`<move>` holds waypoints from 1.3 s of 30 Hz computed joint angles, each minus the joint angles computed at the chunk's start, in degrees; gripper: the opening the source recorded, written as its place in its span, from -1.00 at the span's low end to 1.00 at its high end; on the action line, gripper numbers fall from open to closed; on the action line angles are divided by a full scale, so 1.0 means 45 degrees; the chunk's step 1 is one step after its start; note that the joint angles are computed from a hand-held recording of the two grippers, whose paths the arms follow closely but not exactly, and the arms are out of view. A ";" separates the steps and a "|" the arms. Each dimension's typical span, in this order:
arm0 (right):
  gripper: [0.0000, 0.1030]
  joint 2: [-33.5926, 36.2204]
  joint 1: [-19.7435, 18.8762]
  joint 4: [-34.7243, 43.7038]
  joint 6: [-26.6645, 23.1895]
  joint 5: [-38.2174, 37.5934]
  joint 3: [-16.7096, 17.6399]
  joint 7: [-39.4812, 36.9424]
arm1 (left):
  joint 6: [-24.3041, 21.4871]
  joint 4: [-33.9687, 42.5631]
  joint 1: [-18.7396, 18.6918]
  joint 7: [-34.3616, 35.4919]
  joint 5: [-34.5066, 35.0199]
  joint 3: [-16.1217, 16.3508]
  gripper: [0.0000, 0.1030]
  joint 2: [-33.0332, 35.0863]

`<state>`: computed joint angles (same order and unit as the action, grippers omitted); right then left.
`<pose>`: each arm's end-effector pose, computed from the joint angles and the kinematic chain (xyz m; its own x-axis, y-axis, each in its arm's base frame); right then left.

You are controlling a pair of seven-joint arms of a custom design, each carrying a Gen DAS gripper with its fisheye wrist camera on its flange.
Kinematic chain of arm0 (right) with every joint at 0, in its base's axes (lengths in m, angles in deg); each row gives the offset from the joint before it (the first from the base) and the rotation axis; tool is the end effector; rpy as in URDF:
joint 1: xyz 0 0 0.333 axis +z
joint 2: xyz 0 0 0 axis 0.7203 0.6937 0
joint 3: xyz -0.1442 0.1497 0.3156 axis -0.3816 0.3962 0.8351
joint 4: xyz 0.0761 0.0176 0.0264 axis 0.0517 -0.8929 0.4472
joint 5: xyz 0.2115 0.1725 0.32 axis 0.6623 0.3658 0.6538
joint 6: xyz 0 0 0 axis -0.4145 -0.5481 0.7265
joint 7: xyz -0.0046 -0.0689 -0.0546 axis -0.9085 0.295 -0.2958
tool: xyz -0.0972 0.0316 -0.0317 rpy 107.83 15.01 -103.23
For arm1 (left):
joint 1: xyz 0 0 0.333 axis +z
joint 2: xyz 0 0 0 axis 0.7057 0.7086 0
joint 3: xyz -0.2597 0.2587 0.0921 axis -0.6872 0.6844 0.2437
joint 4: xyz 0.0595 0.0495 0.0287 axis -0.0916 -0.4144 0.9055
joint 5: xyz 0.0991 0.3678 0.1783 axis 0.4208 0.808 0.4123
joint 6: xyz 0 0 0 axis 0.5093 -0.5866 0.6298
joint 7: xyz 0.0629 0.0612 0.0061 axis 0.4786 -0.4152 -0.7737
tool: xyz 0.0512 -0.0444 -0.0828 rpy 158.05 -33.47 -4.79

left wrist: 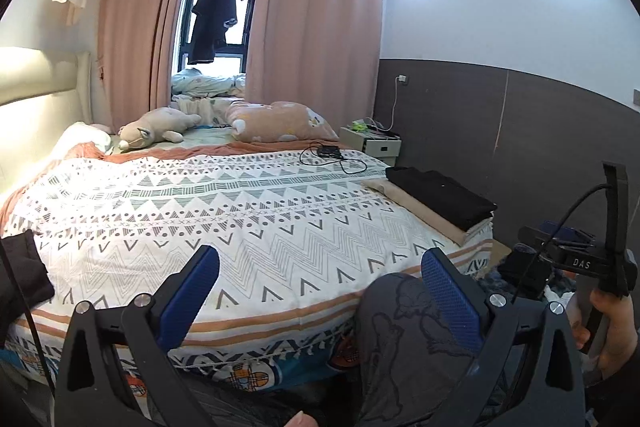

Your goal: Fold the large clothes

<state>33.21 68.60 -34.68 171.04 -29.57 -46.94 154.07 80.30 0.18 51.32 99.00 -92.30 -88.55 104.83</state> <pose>0.5642 0.2847 0.6971 -0.4677 -0.8806 -0.0765 -0.3222 0.2505 -0.9129 0.8012 -0.0940 0.6537 -0.6856 -0.7194 0.1114 -0.3365 0.1774 -0.9248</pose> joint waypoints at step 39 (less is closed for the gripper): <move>1.00 0.0506 0.0293 0.0256 0.0202 0.0242 -0.0197 0.0859 | 0.0024 -0.0151 0.0075 -0.0293 -0.0033 0.0022 1.00 -0.0105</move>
